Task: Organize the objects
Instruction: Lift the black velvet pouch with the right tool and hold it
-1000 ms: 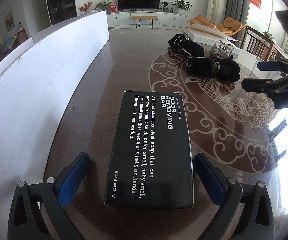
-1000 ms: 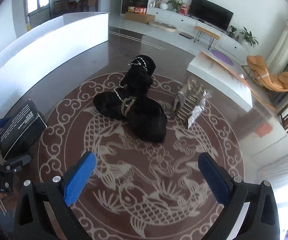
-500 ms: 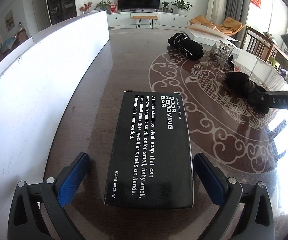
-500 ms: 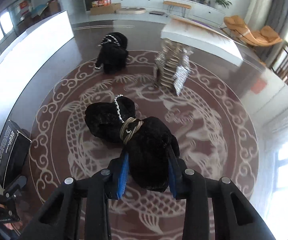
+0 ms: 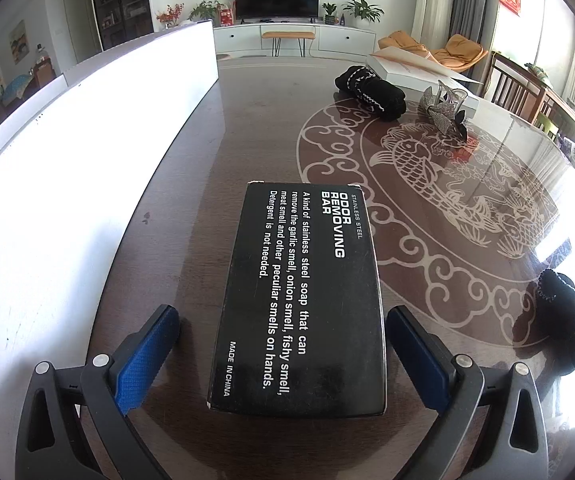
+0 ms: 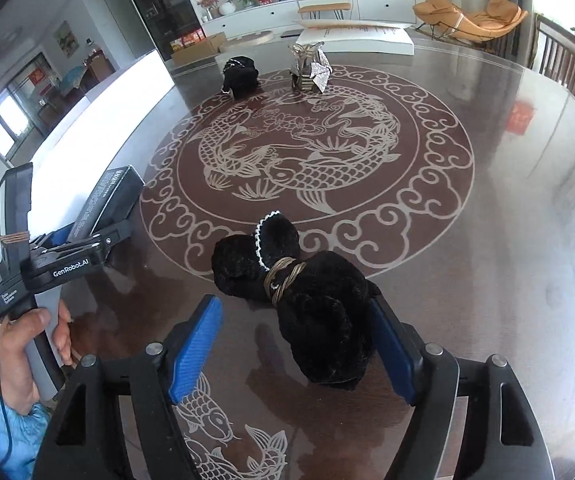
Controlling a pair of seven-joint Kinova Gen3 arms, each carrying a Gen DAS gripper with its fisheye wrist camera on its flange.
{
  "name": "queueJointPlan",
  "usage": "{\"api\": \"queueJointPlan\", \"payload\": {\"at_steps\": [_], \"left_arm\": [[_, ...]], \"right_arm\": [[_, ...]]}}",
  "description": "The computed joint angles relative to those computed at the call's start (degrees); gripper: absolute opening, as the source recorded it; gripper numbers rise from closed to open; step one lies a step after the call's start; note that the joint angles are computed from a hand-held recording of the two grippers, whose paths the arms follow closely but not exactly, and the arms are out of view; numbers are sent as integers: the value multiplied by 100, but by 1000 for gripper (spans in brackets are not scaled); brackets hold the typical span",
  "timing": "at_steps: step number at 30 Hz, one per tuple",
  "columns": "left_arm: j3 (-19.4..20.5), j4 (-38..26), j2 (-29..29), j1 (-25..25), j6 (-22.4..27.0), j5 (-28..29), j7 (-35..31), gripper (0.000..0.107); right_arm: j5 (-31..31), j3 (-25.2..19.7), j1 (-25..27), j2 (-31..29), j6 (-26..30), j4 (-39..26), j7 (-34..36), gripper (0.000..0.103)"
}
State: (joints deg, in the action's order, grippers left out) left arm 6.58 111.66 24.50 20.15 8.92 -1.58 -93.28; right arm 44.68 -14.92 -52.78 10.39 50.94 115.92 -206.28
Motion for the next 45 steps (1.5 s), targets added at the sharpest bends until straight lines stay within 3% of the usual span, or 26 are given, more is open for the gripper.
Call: {"api": "queueJointPlan", "payload": {"at_steps": [2, 5, 8, 11, 12, 14, 16, 17, 19, 23, 45], "left_arm": [[-1, 0, 0, 1, 0, 3, -3, 103], [-2, 0, 1, 1, -1, 6, -6, 103], [-3, 0, 1, 2, -1, 8, -9, 103], [0, 2, -1, -2, -1, 10, -13, 103], [-1, 2, -1, -2, -1, 11, -13, 103], [-3, 3, 0, 1, -1, 11, -14, 103], [-3, 3, 0, 1, -1, 12, -14, 103], [2, 3, -2, -5, -1, 14, -17, 103], [-1, 3, -1, -2, -1, 14, -17, 103], [-9, 4, -2, 5, -4, 12, -14, 103], [-4, 5, 0, 2, -5, 15, -15, 103]], "right_arm": [[74, -283, 306, 30, 57, -25, 466, 92], [423, -952, 960, 110, -89, 73, 1165, 92], [591, -888, 1007, 322, -169, 8, 1636, 90], [53, -157, 622, 584, 103, -309, 1293, 48], [-174, 109, 460, 635, 253, -414, 1060, 48], [-348, 560, 110, 613, 272, -449, 610, 52], [-249, 613, -12, 717, 329, -487, 456, 89], [-200, 516, -5, 822, 497, -573, 518, 95], [-129, 431, -69, 1027, 736, -699, 616, 96], [15, 599, -285, 1007, 614, -506, 117, 103], [177, 567, -372, 1109, 750, -523, -162, 103]]}}
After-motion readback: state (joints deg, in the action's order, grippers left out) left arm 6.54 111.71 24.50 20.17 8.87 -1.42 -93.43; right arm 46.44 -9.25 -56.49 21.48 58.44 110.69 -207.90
